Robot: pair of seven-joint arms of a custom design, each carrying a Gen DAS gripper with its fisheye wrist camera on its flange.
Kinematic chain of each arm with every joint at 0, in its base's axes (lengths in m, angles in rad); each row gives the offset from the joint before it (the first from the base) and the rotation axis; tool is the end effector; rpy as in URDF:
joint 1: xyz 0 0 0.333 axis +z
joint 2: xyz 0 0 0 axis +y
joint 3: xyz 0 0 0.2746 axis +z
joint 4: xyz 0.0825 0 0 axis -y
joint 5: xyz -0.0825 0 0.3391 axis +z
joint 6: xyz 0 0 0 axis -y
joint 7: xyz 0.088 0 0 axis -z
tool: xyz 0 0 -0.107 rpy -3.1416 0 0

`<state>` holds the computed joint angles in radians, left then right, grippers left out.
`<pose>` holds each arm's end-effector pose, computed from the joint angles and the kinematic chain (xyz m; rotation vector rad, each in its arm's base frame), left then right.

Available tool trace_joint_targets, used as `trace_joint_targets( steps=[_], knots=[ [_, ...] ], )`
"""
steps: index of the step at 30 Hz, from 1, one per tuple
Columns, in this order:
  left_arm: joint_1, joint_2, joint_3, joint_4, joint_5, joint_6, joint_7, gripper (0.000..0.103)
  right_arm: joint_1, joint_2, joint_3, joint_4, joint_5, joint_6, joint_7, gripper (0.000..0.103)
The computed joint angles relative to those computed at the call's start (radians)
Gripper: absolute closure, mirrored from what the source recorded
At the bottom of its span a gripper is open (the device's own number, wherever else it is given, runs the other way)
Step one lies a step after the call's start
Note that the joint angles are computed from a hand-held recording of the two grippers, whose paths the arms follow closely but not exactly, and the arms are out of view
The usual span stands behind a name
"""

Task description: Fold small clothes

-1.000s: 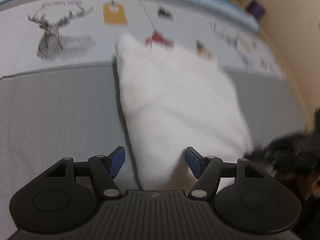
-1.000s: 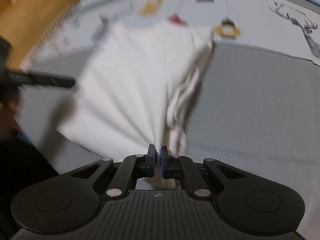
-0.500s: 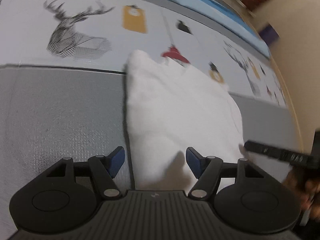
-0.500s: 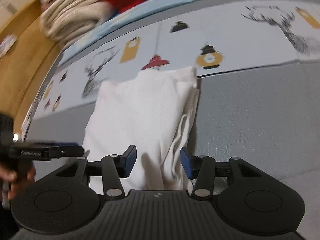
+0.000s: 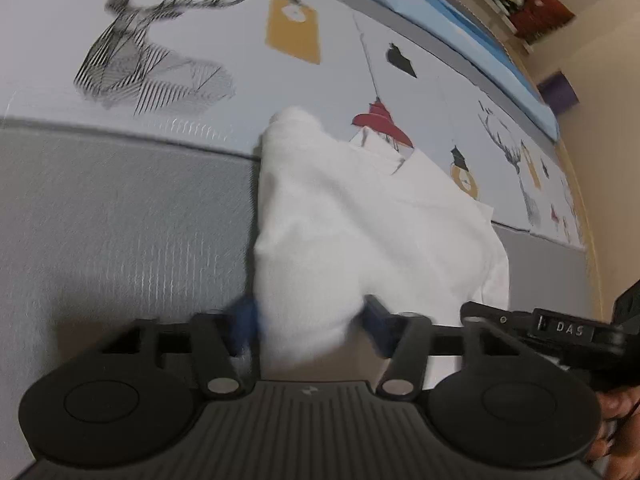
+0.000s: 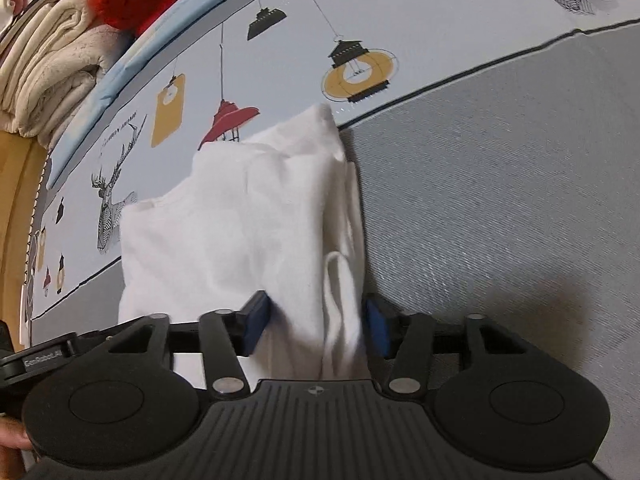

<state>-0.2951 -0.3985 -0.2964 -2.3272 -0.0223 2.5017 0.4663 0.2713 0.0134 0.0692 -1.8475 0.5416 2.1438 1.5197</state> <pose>0.3681 -0.2616 0.5261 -2.5566 1.4880 -0.8531 0.5120 0.2043 0.5162 -1.9845 1.6935 0.3096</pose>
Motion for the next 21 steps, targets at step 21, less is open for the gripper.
trace_joint_targets(
  steps=[21],
  knots=[
    [0.026,-0.058,0.002,-0.024,0.1,-0.02,-0.116,0.032,0.053,-0.052,0.008,-0.048,0.041,0.247,-0.15,0.042]
  ],
)
